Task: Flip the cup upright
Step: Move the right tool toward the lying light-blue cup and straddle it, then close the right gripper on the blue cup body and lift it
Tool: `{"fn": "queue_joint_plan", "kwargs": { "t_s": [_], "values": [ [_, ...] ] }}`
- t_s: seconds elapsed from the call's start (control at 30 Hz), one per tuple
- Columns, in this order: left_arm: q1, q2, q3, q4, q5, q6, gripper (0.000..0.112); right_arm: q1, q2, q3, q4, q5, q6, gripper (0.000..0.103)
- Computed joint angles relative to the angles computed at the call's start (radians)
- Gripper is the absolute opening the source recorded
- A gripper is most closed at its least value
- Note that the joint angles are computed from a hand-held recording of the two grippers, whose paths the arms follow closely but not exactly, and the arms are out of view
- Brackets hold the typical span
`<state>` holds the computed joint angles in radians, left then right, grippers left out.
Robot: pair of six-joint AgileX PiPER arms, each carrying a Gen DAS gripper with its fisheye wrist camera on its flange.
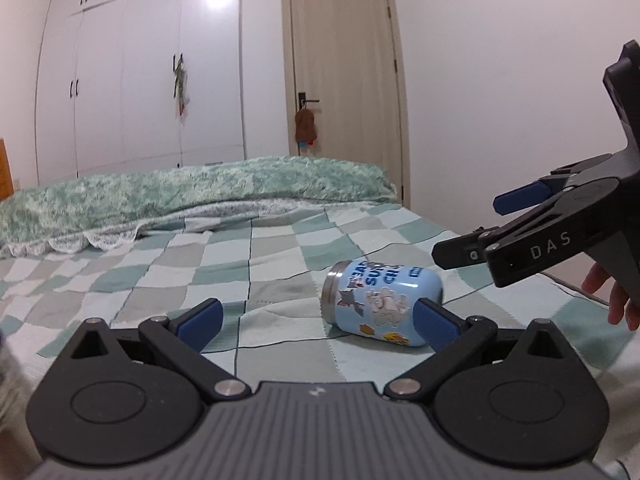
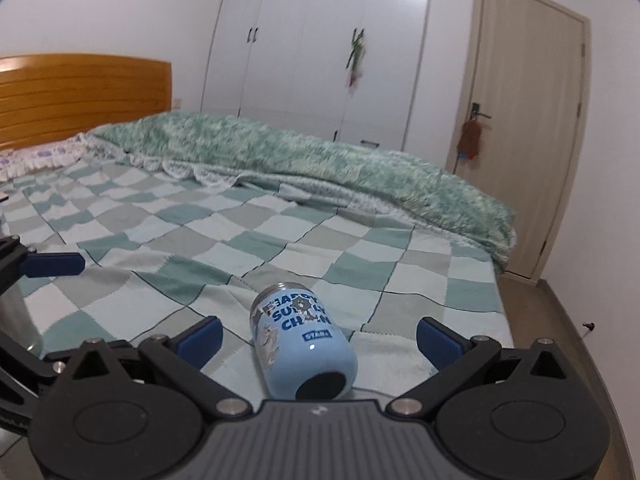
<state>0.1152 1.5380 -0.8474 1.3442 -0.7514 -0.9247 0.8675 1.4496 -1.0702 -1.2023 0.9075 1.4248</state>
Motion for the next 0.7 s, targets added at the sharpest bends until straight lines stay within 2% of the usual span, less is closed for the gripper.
{"fn": "queue_joint_plan", "kwargs": {
  "t_s": [0.17, 0.37, 0.53, 0.7],
  "values": [
    [-0.072, 0.072, -0.073, -0.036, 0.121, -0.009, 0.103, -0.143, 0.059, -0.041, 0.085, -0.156, -0.117, 0.103],
    [-0.106, 0.137, -0.144, -0.038, 0.204, -0.036, 0.103, -0.261, 0.132, -0.113, 0.267, -0.279, -0.336, 0.103],
    [-0.115, 0.168, -0.173, -0.03, 0.233, -0.053, 0.103, -0.312, 0.23, -0.229, 0.447, -0.269, -0.567, 0.103],
    [-0.133, 0.193, -0.19, -0.039, 0.26, -0.038, 0.103, -0.348, 0.304, -0.29, 0.523, -0.264, -0.67, 0.103]
  ]
}}
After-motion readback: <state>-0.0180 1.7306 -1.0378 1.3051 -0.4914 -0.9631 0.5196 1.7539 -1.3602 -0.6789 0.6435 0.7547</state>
